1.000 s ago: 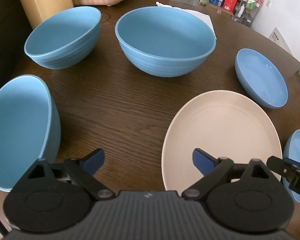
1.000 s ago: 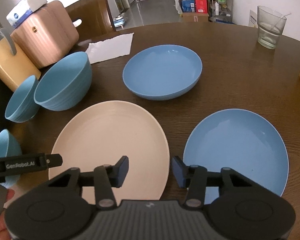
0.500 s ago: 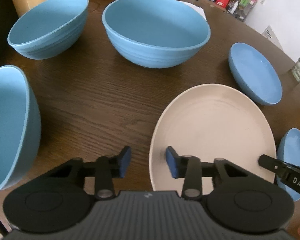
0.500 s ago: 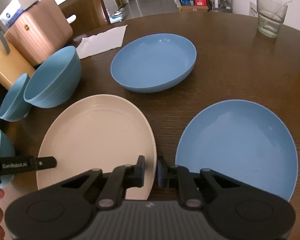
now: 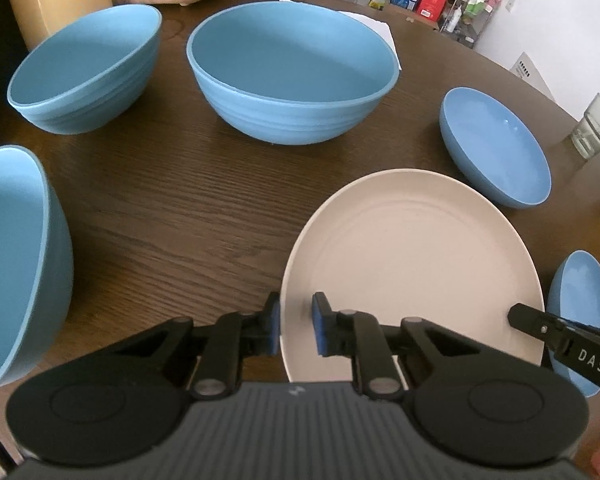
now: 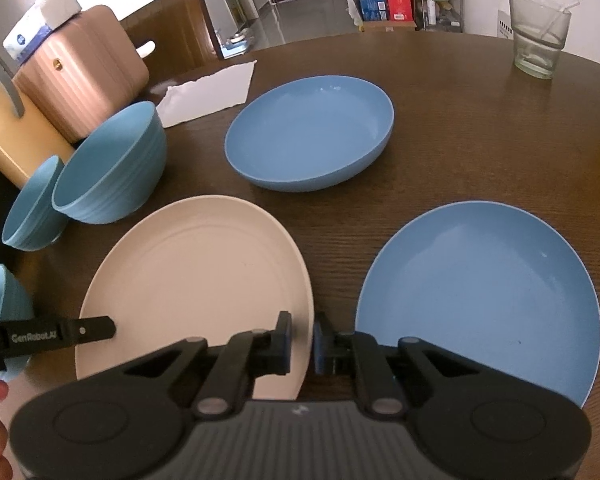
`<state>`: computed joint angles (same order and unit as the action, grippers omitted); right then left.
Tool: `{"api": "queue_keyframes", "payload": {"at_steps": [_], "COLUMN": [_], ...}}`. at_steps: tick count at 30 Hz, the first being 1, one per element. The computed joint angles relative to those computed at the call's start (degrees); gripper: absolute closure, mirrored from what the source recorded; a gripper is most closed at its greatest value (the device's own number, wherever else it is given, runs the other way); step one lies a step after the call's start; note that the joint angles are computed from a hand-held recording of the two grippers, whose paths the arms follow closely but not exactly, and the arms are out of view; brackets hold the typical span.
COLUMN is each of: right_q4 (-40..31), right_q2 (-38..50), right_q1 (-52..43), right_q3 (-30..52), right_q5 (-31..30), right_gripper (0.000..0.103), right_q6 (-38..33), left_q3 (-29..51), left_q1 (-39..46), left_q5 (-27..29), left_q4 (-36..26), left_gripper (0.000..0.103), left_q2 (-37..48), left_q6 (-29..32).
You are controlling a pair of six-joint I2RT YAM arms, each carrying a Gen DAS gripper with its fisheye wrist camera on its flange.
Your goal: Organize plates and bowls
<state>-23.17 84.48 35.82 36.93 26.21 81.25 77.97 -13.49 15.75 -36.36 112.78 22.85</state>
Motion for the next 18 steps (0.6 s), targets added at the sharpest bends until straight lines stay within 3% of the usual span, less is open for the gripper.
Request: {"api": "queue_keyframes", "payload": {"at_steps": [9, 18], "right_q4": [-2.73, -6.37], "right_q2": [-0.78, -0.69], "right_q1": [3.57, 7.40], "right_q3": [0.78, 2.77], "right_q5": [2.76, 5.62], "right_gripper": [0.093, 0.093], "right_q6": [2.46, 5.77], "left_q3": [-6.30, -9.65], "left_q1": [0.11, 1.11], "left_q5": [-0.82, -0.10], "left_q4": [5.33, 6.70], "left_gripper": [0.086, 0.086], "left_q2": [-4.90, -8.58], "left_q6": [1.51, 2.49]}}
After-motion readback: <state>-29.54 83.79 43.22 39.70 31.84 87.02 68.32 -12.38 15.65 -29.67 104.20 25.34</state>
